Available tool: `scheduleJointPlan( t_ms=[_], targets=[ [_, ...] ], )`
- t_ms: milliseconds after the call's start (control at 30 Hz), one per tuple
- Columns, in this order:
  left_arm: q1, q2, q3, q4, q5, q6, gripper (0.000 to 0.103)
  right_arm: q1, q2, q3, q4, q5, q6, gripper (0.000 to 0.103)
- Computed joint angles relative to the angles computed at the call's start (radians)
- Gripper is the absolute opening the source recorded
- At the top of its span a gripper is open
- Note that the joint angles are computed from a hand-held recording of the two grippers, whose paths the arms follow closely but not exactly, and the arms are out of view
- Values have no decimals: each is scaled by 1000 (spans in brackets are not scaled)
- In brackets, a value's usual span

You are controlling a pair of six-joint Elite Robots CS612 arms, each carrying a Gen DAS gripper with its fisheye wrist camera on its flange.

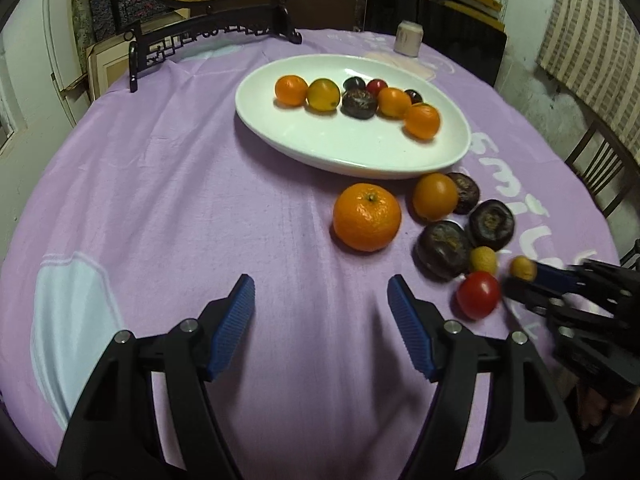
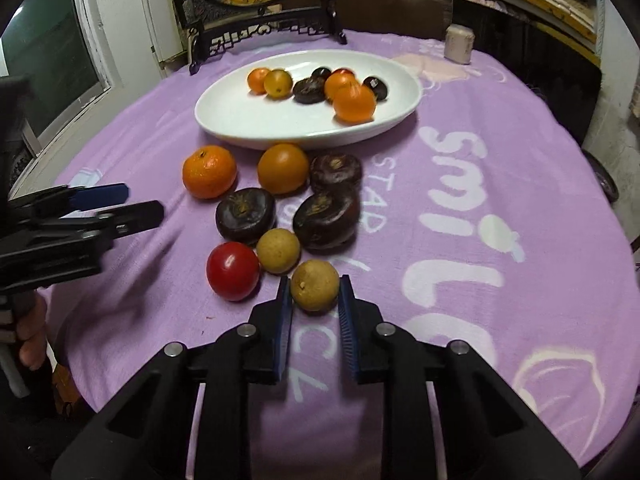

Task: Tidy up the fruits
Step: 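Grasp a small tan round fruit with the right tool while the left tool grasps a tangerine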

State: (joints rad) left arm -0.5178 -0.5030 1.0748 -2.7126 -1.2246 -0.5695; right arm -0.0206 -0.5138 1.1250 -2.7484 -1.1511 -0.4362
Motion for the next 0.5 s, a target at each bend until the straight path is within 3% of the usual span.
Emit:
scheduleJointPlan(
  t_ms=[367,467,500],
  targets=[
    [13,102,-216,188,-16,44,72,-28,-14,21,0,39,39,24],
    [16,128,-266,198,-22,51,67,-29,-15,23,9,51,37,24],
    [19,134,-275,192,-29,51,56,-29,-15,23,10,51,36,24]
  ],
)
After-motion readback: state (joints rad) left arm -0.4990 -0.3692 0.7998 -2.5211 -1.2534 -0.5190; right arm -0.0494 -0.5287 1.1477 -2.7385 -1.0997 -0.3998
